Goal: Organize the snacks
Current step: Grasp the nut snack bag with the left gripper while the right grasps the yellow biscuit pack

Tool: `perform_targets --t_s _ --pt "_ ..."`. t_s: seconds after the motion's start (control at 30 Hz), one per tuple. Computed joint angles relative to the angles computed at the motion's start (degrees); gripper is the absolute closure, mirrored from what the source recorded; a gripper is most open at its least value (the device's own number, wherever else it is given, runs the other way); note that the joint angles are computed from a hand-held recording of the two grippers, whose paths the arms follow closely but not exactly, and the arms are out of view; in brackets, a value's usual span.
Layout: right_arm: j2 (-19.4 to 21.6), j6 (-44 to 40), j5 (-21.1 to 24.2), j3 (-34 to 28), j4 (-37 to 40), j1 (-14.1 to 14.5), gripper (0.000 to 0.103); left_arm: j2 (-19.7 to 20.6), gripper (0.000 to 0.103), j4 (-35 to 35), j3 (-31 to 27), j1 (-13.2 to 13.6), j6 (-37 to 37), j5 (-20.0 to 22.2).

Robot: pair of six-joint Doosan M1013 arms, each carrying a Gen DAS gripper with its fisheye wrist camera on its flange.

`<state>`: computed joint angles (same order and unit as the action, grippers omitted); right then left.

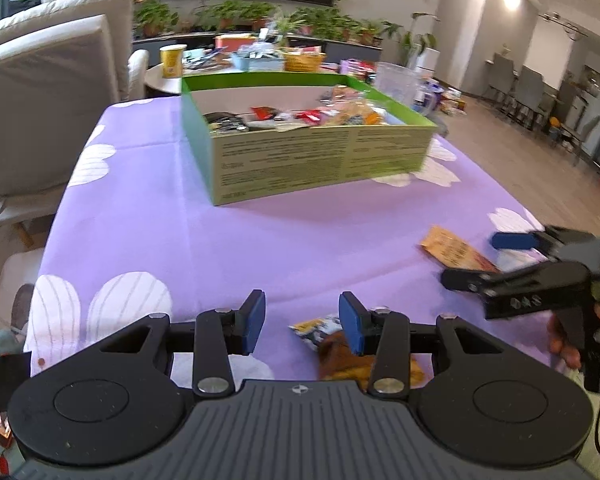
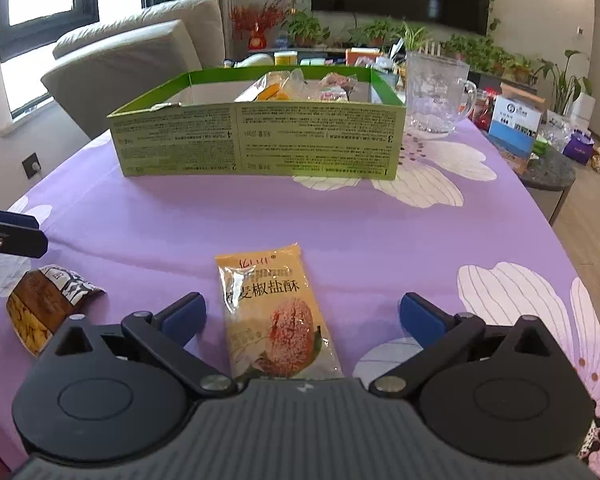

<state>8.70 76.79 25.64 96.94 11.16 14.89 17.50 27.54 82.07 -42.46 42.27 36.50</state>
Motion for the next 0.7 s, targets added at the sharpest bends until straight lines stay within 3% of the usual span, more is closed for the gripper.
perform_targets --t_s 0.1,0.33,0.4,0.47,0.7 --pt "0.1 0.8 1.6 -0.6 -0.3 0.0 0.033 -0.3 0.065 -0.4 0.2 -0.4 1.6 -0.5" --pt "-1.3 -0.3 -0.8 1.1 0.3 0.0 0.034 0.2 0.065 -0.7 -0.3 -0.6 1.3 0.9" --pt "-1.5 1.1 -1.0 1.1 -1.6 0.1 0.047 0.1 0.065 -1.1 -0.2 -0.7 1.8 0.7" --pt "-1.6 3.6 -1.3 1.2 -3.6 0.1 0.048 0.1 0.065 -1.3 -0.2 -0.7 2.4 0.7" --pt "-3.1 7.3 -7.2 3.1 -2.9 -0.6 0.049 0.1 0.065 -1.9 -0.4 -1.1 3.7 1.0"
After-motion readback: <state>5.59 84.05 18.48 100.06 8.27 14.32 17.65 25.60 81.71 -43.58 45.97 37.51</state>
